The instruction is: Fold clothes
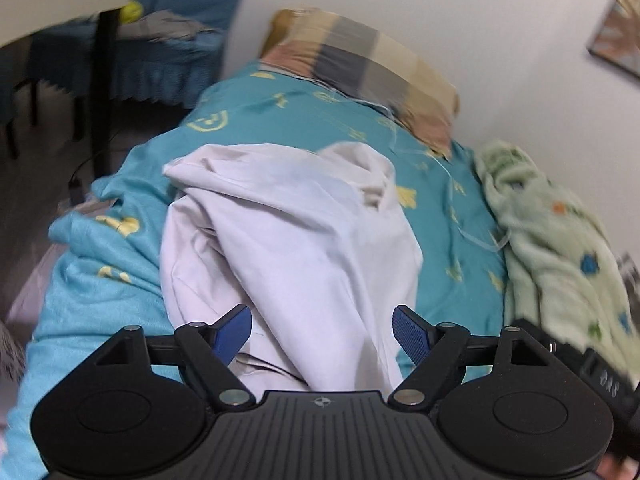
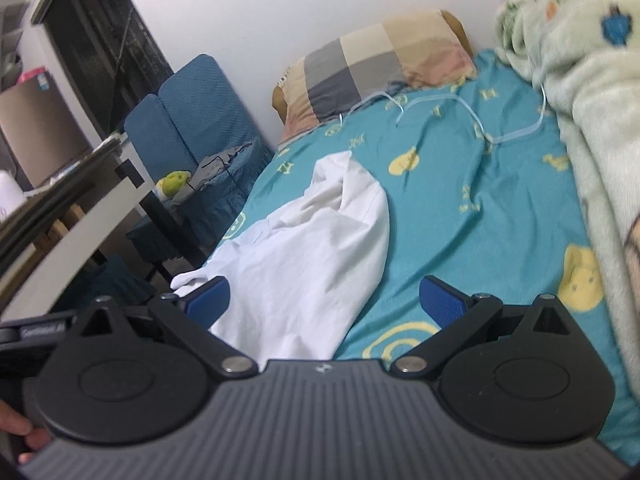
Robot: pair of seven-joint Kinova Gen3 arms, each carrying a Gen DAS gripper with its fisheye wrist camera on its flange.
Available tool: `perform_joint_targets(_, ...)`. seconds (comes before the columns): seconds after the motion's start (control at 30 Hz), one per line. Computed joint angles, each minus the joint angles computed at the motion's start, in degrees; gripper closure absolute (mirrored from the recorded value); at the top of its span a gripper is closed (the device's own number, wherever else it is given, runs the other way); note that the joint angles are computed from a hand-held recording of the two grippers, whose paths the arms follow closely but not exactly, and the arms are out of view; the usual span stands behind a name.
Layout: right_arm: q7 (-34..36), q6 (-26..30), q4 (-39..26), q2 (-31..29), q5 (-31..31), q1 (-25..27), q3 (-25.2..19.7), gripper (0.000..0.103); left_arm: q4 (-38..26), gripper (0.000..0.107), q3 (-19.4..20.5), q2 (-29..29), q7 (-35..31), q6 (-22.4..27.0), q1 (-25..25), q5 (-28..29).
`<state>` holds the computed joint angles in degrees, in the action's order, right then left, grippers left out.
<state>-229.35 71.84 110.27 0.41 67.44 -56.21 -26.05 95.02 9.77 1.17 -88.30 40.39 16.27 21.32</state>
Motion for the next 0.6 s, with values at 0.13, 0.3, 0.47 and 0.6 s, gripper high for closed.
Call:
perform_joint_targets(0.13,-5.01,-7.95,3.19,-1.23,1.72,2.21,1.16,0.01,2.44,0.028,-1.04,-1.21,-1.56,-0.6,-1.17,4.19)
perform_joint_targets(0.3,-5.45,-16.83,3.94,0.05,0.97,5.77,3.37,0.028,4.98,0.028,-2.78,-1.28,-5.45,-0.75,-3.26,12.01)
perform_joint_targets(0.47,-10.9,-25.79,5.69,1.75,7.85,8.64,5.61,0.037,6.04,0.029,-2.92,0.25,-6.66,-2.72,-4.7,14.63)
perform_joint_targets(0.6,-11.01,-28.19,5.35,2.06,17.17,7.97,5.32,0.037,6.87,0.03,-3.1,0.78,-5.25,-4.33,-6.0,16.27)
